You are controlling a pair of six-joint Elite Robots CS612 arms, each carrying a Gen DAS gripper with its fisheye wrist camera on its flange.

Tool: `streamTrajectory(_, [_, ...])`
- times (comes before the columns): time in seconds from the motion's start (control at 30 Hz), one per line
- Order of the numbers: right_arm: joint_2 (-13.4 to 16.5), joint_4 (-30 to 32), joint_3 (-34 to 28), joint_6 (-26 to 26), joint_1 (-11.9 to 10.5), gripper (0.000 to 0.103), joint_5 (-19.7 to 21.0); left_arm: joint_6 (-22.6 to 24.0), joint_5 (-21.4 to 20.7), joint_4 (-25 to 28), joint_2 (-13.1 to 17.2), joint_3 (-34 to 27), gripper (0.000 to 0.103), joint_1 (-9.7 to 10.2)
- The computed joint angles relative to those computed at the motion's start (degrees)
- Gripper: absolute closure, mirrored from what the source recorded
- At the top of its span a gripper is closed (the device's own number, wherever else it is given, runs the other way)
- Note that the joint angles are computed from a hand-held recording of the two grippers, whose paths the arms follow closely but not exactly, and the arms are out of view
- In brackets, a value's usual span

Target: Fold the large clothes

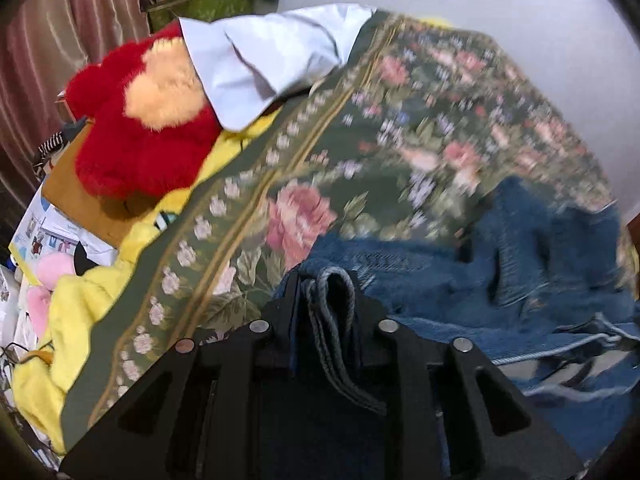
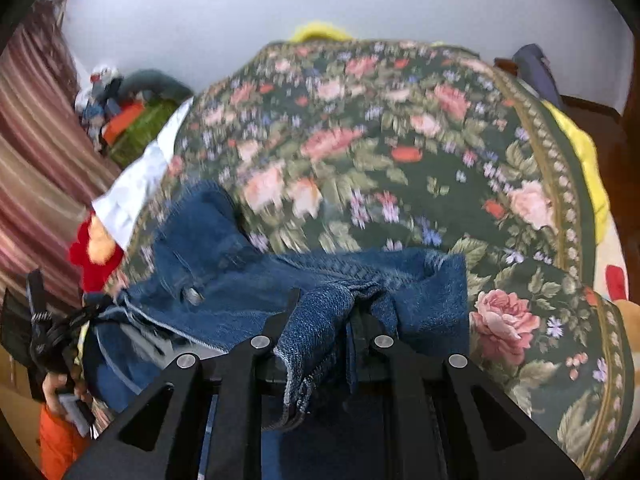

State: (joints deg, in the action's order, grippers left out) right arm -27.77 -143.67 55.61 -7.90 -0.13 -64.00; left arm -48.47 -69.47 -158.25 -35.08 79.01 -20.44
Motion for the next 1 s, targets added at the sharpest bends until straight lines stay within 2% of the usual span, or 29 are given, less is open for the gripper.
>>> streamTrajectory(0.07, [0.5,1.2,-0.2,-1.3,-0.6,0.089,2.2,1.1,0.6,-0.9,0.1,0.3,0.076,-0.11])
streamTrajectory(0.17, [0.3,3.2,0.2,-2.4,-1.7,0.087,6.6,2.5,1.5,0.7,-0.1,0.1,0.072,-0.24])
streamTrajectory(0.23, [-0.3,3.5,1.0,-2.9,-2.0,0.087,7.4,2.6,2.8,3.2,-0.2,-0.4,0.059,-0.39])
streamTrajectory(0.27, [-0.7,3.4,1.5,-3.1,-2.1,0.087,7.7,1.9,4.9,5.8,-0.2,-0.9,0.042,-0.58])
streamTrajectory(0.3, [-1.1,2.9,2.2,-3.2,-2.2,0.087,7.6,1.8,5.8,6.6,-0.2,-0.9,0.037,-0.63])
streamTrajectory(0.4, [-2.3,1.6,3.8,-3.2,-2.8,0.087,7.6,3.4,5.0,7.4,-0.7,-0.6,0.037,-0.51])
streamTrajectory(0.43, [-2.8,0.1,4.8,-2.7,-3.0,0.087,6.3,4.5,5.8,8.0,-1.0,-0.4,0.037,-0.7])
streamTrajectory(0.5, [-4.3,-6.2,7.3,-0.2,-3.0,0.087,-0.4,6.0,7.2,9.5,-1.7,-0.2,0.033,-1.01])
streamTrajectory(0.57, [-5.6,-11.1,9.2,2.1,-3.5,0.087,-5.0,6.2,7.4,8.9,-2.7,0.6,0.033,-1.16])
streamTrajectory(0.67, [-7.5,-11.2,11.1,1.8,-4.9,0.087,-3.9,6.9,10.7,7.2,-4.9,2.6,0.033,-2.06])
streamTrajectory(0.73, [-9.3,-11.0,13.1,-1.1,-5.3,0.087,-3.6,9.7,13.8,5.6,-6.5,4.0,0.033,-3.0])
streamTrajectory(0.83, [-11.6,-13.5,16.6,-5.6,-5.0,0.087,-5.4,15.1,16.0,2.3,-8.3,6.0,0.03,-4.37])
streamTrajectory(0.9, [-13.0,-14.8,19.1,-8.5,-4.7,0.087,-4.9,18.3,16.2,-1.0,-9.4,7.7,0.021,-5.31])
streamTrajectory(1.0, [-14.8,-15.8,22.3,-12.1,-4.3,0.087,-2.3,22.4,14.2,-4.5,-10.2,9.4,0.018,-6.62])
